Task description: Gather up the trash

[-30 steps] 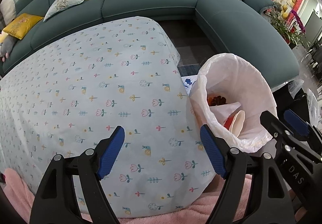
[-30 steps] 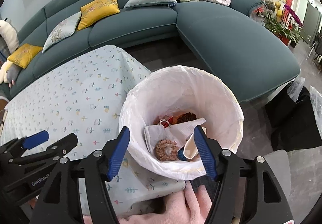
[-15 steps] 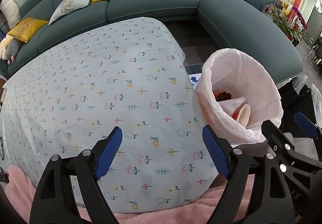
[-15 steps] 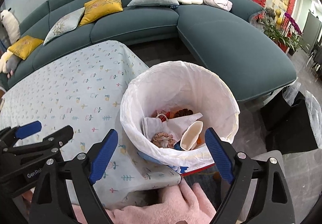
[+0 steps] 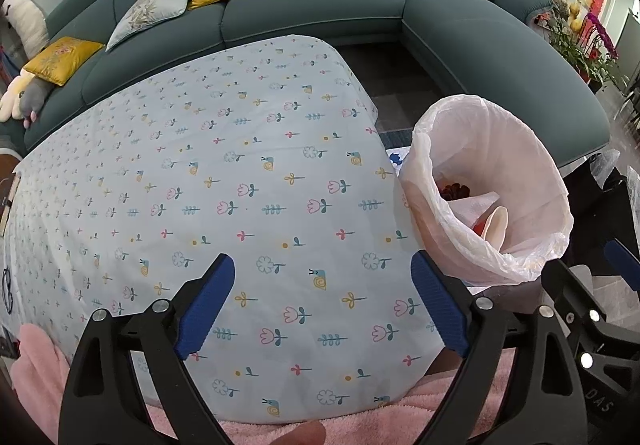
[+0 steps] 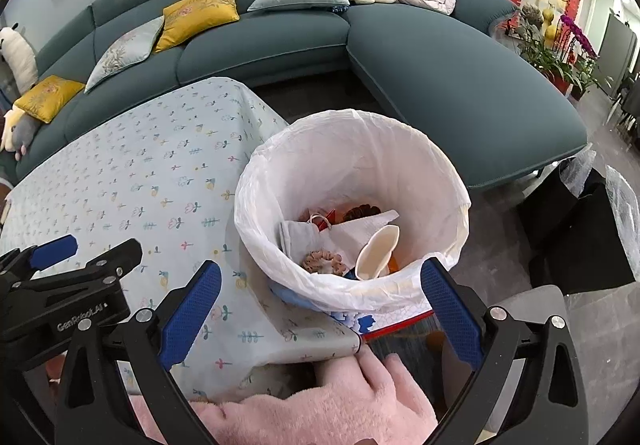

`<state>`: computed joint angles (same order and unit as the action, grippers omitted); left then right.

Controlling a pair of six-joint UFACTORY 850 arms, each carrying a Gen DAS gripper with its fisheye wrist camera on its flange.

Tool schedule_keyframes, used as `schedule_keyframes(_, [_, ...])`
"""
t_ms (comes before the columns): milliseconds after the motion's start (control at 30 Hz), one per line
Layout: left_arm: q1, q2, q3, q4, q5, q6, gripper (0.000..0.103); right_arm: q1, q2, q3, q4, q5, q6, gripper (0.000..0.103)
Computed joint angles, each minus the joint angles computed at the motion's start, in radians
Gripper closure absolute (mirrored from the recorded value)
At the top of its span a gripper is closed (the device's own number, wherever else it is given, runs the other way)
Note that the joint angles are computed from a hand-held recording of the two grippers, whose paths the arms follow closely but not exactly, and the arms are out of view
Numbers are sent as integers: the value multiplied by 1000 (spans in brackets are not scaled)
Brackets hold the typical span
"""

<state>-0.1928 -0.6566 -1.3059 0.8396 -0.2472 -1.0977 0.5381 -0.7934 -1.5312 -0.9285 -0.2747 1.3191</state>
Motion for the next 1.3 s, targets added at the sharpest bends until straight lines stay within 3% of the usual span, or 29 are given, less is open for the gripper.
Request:
schedule_keyframes(433, [-16, -3, 8, 144, -3, -131, 14, 3, 0, 17, -86, -18, 92, 7])
schedule_keyframes(1300, [-17, -8, 6, 124, 15, -143, 14, -1, -10, 14, -46, -23, 68, 7])
